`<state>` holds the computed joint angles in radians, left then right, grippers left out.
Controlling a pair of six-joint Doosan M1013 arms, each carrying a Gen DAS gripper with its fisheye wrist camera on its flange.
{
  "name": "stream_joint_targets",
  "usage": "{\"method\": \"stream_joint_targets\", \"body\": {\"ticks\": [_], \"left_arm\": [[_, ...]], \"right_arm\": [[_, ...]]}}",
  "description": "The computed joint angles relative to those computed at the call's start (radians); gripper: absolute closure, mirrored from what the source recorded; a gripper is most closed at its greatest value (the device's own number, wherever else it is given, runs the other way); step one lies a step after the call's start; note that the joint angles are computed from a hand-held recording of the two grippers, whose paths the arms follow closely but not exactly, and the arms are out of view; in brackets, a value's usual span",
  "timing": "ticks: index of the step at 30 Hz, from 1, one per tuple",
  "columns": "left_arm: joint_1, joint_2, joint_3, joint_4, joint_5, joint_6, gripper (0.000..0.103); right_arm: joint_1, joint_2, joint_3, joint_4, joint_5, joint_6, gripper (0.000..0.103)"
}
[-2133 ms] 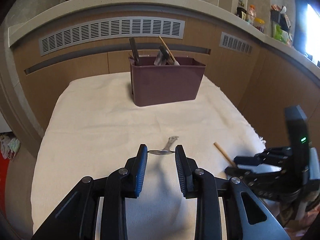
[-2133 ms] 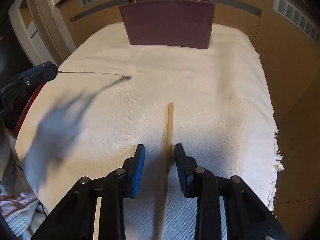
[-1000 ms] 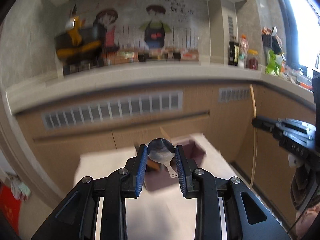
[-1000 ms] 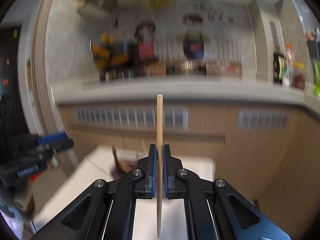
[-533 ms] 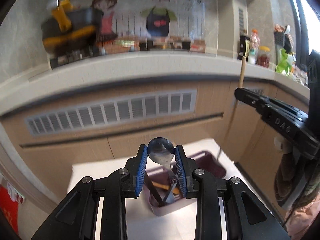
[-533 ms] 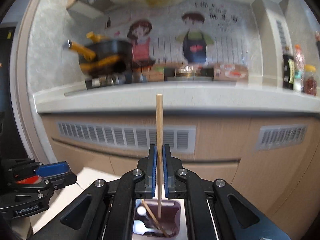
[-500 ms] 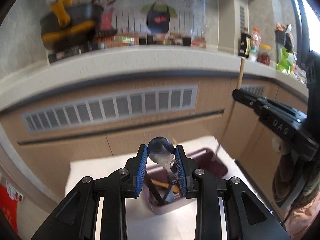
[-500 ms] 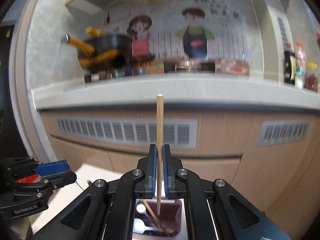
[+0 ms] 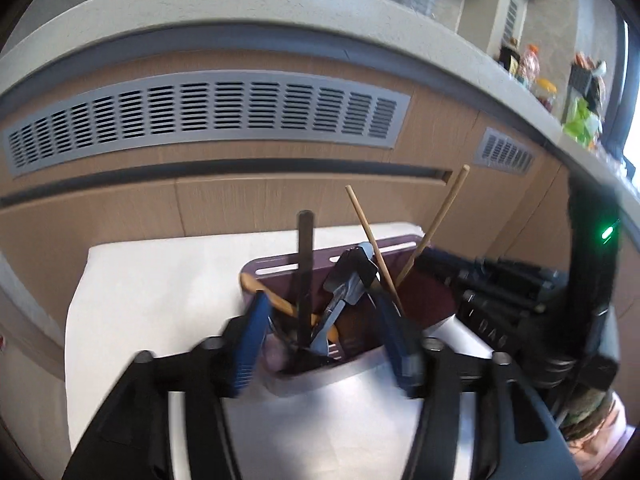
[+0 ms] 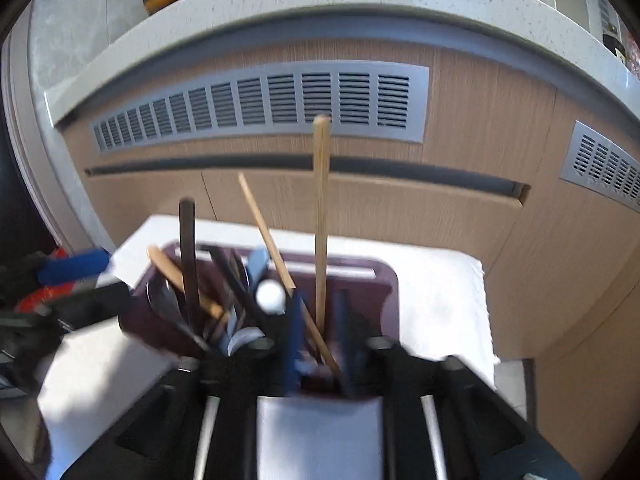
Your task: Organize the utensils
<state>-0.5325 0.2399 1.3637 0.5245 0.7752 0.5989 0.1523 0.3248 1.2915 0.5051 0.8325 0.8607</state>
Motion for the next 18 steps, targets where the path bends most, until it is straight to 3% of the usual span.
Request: {"method": "stream_joint_targets", "body": {"ticks": [3, 9, 11, 14, 18], "left_arm": [[-0.032, -0.034, 0.045, 0.123, 0.014, -0.130, 0.027], [-0.120, -0.094, 0.134, 0.370, 0.101, -0.403, 0.008], [-0.166, -0.106, 0.161, 0.464, 0.167, -0.496, 0.001], [-0.229, -0.121, 0.202, 0.565, 0.252, -0.598, 0.000], [-0.297, -0.124, 0.228, 0.588, 0.360, -0.606, 0.000]], "right_arm": [[-0.018, -0.037, 0.042, 0.034, -0.020, -0.023, 0.042], [-0.073, -0.150, 0.166, 0.170, -0.070, -0.127, 0.011], [-0.086, -0.191, 0.213, 0.201, -0.090, -0.158, 0.007], [-0.108, -0.249, 0.280, 0.233, -0.094, -0.184, 0.005], [-0.127, -0.307, 0.353, 0.243, -0.111, -0.183, 0.004]]}}
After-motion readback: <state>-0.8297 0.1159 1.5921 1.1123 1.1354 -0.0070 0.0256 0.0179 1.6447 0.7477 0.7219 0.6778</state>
